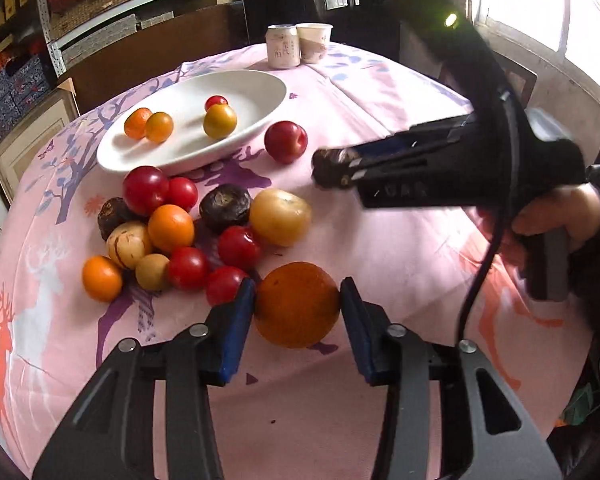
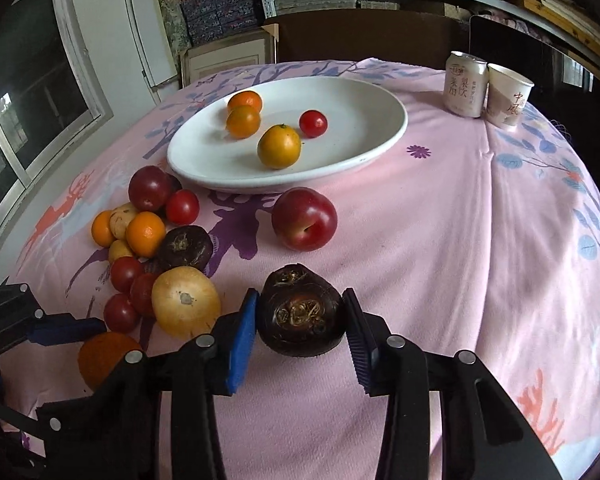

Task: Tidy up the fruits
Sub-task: 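Grasp a large orange with the left tool while the right tool grasps a dark plum, place both on plate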

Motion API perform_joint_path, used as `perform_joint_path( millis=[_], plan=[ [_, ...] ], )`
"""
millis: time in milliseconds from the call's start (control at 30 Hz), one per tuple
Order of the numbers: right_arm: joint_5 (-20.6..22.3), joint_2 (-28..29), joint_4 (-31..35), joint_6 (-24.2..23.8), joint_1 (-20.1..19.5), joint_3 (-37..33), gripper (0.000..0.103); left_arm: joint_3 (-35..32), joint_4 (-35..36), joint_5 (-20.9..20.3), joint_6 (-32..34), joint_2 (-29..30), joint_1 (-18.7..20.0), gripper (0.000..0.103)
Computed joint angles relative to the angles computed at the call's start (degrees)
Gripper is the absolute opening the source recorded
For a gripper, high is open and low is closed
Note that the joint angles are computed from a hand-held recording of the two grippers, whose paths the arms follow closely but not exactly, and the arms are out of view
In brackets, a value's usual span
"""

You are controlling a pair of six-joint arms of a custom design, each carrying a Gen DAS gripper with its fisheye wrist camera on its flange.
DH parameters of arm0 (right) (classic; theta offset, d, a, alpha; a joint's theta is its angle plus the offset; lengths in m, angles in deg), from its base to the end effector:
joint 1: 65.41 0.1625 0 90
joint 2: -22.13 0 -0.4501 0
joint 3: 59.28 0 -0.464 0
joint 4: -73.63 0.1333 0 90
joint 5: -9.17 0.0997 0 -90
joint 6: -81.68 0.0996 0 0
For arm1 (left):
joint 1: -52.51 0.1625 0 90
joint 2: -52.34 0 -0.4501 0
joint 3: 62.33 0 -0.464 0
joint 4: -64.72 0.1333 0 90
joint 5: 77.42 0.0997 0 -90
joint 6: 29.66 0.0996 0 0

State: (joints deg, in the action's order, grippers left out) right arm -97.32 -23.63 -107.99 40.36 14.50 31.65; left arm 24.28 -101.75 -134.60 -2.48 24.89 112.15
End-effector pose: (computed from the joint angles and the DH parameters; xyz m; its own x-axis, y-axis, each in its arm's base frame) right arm -0.0331 -0.7854 0.1624 -0.7616 -0.1696 0.6254 -0.5089 0.7541 -0.4152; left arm -0.2212 -0.7482 -0.0787 -0.4972 0.6304 -0.5962 0.7977 0.6024 -0.0283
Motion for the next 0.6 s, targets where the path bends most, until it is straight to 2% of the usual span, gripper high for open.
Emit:
perform_joint_path(
  millis=[100,200,300,367,400,467,600],
  plan=[
    [1.4,-1.9,-2.6,0.3,-0.1,2.3,0.043,0.2,0.0,0.0,0.0,-0.1,-0.1,0.043],
    [2.9,-3.1,-3.9,0.5,0.0,3.1,0.043,0.0,1.5,-2.5,-1.6,-1.2,0.0,0.043],
    [4.4,-2.9,-3.4,1.1,0.5,1.3,0.043,-0.6,-2.2,-2.2,0.0,-1.2,-0.6,0.043],
    [6.9,-2.7,-1.8,1.2,0.6,-0.7,0.043,-1.9,-2.9,-3.2,-0.1,-1.4,-0.6,0.043],
    [7.7,-2.1,-0.8,1.5,0.7,-2.0,0.043,-3.5,-2.6,-4.5,-0.6,-1.4,-0.2,0.043],
    [7.4,-0.6,1.5,2.4,1.2,-5.7,0.043,-7.6,-1.4,-4.6,-2.9,-0.2,0.6,0.043],
    [5.8,4.0,4.9,4.0,1.8,-13.9,0.043,-20.7,0.1,0.9,-3.2,7.0,1.9,0.043]
  ],
)
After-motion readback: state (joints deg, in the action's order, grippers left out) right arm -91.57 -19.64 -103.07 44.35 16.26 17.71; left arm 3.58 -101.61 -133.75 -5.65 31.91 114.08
